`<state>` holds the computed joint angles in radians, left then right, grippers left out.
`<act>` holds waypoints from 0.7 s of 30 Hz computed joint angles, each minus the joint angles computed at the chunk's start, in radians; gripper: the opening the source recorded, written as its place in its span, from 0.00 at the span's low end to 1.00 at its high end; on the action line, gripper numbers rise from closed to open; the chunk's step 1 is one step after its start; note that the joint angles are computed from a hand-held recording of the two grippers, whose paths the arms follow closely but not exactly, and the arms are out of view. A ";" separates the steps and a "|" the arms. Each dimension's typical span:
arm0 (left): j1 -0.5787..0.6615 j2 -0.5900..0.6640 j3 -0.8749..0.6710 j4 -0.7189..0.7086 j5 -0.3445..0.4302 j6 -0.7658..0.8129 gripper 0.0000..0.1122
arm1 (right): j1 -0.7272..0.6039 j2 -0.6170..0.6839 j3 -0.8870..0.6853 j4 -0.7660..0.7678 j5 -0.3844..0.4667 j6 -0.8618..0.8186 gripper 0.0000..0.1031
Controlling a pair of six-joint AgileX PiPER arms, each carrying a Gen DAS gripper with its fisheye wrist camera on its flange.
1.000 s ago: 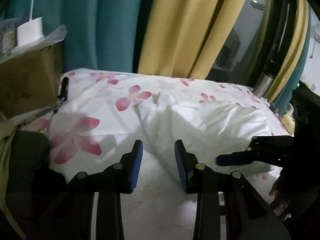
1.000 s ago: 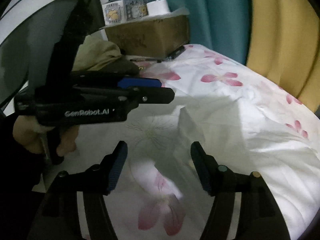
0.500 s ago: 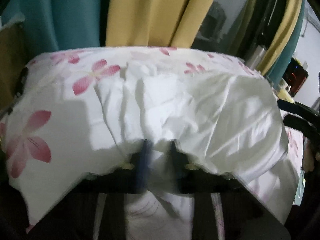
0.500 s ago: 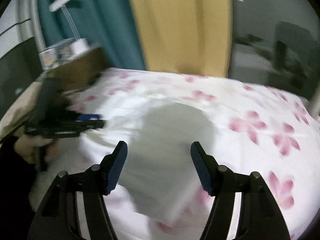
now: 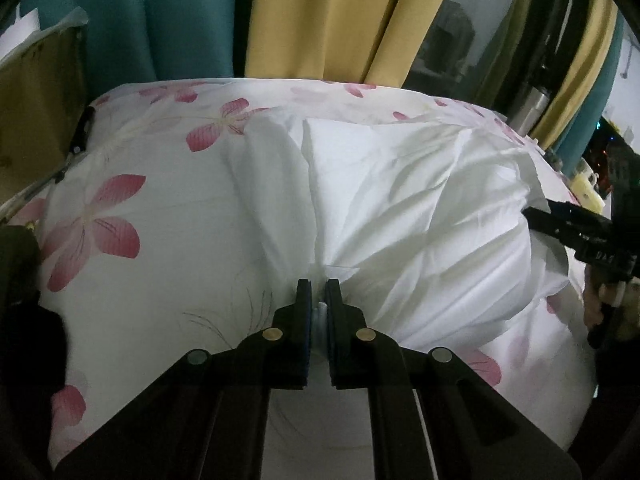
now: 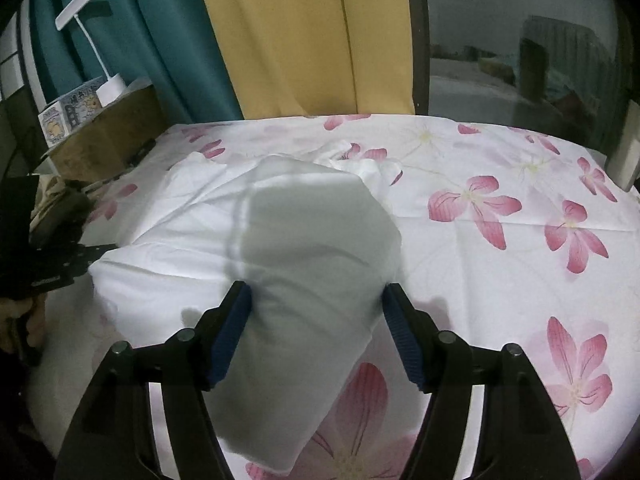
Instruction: Fold large clothes
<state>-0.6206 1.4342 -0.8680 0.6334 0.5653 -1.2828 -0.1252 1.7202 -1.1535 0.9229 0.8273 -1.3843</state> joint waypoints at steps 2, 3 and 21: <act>0.002 -0.001 -0.022 -0.008 0.028 0.001 0.07 | -0.008 -0.002 -0.001 0.001 0.011 0.004 0.67; -0.004 -0.007 -0.027 0.011 0.043 -0.018 0.13 | -0.014 -0.003 -0.004 0.004 0.024 0.007 0.68; 0.026 0.122 -0.222 -0.199 -0.065 0.269 0.51 | -0.159 -0.135 0.106 0.080 0.055 -0.044 0.71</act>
<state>-0.5945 1.5559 -1.0895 0.4342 0.5004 -1.0133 -0.2841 1.5853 -1.0470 1.0032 0.8827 -1.4286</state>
